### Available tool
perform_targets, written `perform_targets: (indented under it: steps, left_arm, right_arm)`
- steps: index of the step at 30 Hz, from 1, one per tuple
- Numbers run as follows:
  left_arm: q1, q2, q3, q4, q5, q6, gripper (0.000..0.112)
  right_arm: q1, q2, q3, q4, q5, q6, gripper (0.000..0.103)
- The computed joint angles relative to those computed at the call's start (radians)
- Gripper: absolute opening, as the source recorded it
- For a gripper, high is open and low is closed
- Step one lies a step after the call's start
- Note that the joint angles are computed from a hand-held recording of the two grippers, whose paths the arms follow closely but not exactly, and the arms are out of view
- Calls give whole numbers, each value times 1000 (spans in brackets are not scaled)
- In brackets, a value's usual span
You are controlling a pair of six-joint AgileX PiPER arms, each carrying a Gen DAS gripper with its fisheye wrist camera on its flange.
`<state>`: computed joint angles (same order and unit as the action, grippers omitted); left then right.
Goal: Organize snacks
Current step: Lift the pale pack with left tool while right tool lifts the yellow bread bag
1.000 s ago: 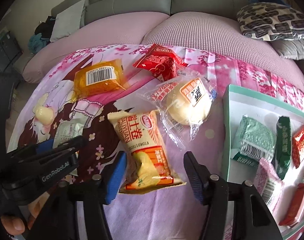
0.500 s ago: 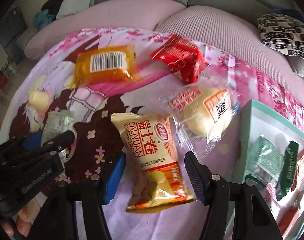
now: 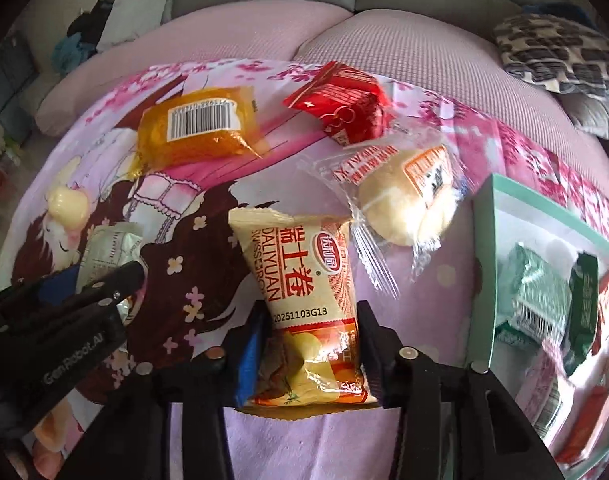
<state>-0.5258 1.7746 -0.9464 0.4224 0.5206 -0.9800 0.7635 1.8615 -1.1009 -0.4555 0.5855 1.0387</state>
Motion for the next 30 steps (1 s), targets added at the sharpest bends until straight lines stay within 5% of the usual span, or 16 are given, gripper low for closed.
perform_targets:
  steps: [12,23,26,27,30]
  left_arm:
    - [-41,-39,-2,44,11,-51,53]
    - [-42,-37,-12,37,30,-45,53]
    - [-34,-39,-7,22,22,-33,53]
    - [-34,-40,-5,20,21,-31,53]
    - [-27,-45,0,6,12,-18,53]
  right_arm:
    - [44,-152,123,-148,-64,242,36]
    - [11,-145,142,-103,-113,181,34]
    - [0,-116,132,-60,-132,130,43]
    - [2,-98,120,-53,-120,121,55]
    - [10,-47,98,-41,-110,118,55]
